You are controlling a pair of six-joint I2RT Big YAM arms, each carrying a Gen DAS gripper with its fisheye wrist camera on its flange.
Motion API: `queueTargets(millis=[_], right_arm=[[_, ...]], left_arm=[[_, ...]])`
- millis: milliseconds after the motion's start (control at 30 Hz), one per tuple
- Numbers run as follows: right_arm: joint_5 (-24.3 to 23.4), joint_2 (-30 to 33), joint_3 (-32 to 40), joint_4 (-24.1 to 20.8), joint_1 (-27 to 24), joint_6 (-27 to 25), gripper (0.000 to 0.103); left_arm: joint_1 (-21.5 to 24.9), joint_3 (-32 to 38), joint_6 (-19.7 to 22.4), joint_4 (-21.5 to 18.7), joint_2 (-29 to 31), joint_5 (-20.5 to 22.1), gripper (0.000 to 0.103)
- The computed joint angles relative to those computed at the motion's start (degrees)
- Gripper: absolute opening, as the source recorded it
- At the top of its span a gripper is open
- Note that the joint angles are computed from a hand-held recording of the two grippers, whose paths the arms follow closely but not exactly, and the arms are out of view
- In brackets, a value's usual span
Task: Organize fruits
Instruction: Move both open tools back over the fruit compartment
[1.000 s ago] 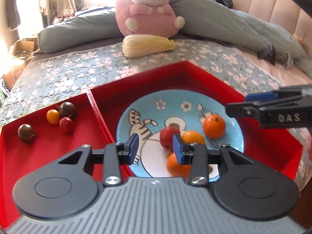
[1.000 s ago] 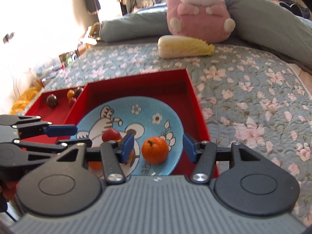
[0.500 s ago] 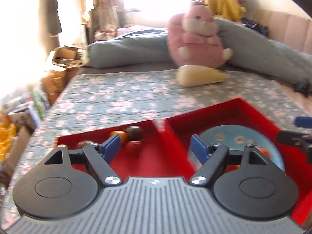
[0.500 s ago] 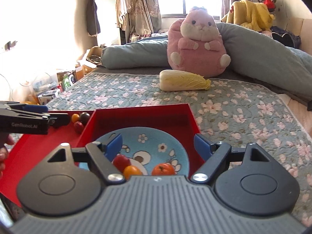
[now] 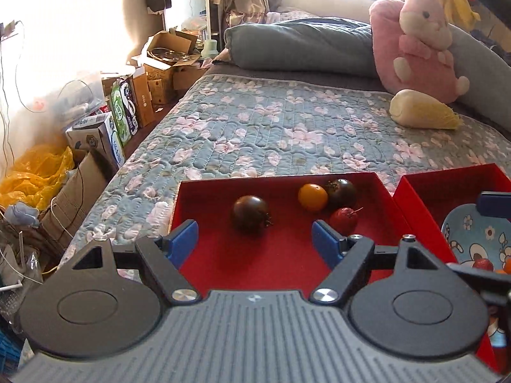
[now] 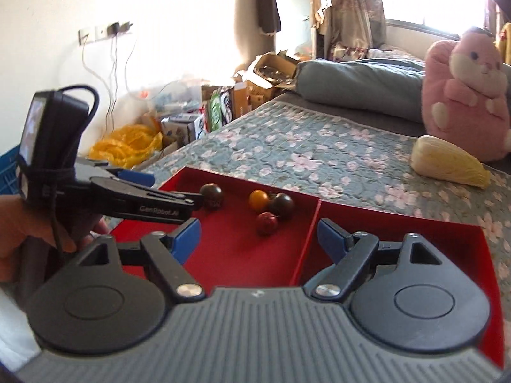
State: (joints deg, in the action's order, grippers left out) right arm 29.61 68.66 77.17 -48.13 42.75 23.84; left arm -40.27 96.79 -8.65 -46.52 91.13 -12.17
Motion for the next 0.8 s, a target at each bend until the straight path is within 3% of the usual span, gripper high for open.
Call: queueTargets(millis=[67, 133, 267, 333, 433, 600, 800], right_arm=[[-1.6, 3.1, 2.1, -0.9, -0.8, -2.6, 0.080], [-3.3, 5.5, 3.6, -2.0, -1.8, -4.0, 0.067], [-10.6, 8.5, 5.3, -3.2, -4.8, -2.6, 0.060], [-11.2, 10.0, 6.6, -4.5, -5.6, -2.3, 0.057], [-13.1, 11.9, 8.2, -6.2, -7.3, -0.6, 0.049], [-13.9, 15.1, 11.2, -8.7, -9.5, -0.4, 0.048], [-14.7, 18.7, 15.1, -11.3, -10.8, -3.1, 0.048]], left_arm=[[-0.1, 0.4, 2.4, 0.8, 1.1, -1.3, 0.078], [0.8, 1.7, 2.7, -0.2, 2.5, 0.3, 0.078], [1.9, 2.7, 4.1, 1.0, 4.5, 2.2, 0.078], [2.4, 3.2, 5.4, 1.8, 5.5, 2.7, 0.078], [3.5, 4.3, 4.0, 1.5, 7.3, 4.6, 0.078], [4.7, 4.8, 2.8, 3.0, 8.9, 6.6, 0.078], [4.8, 5.7, 4.4, 4.0, 10.6, 7.3, 0.078]])
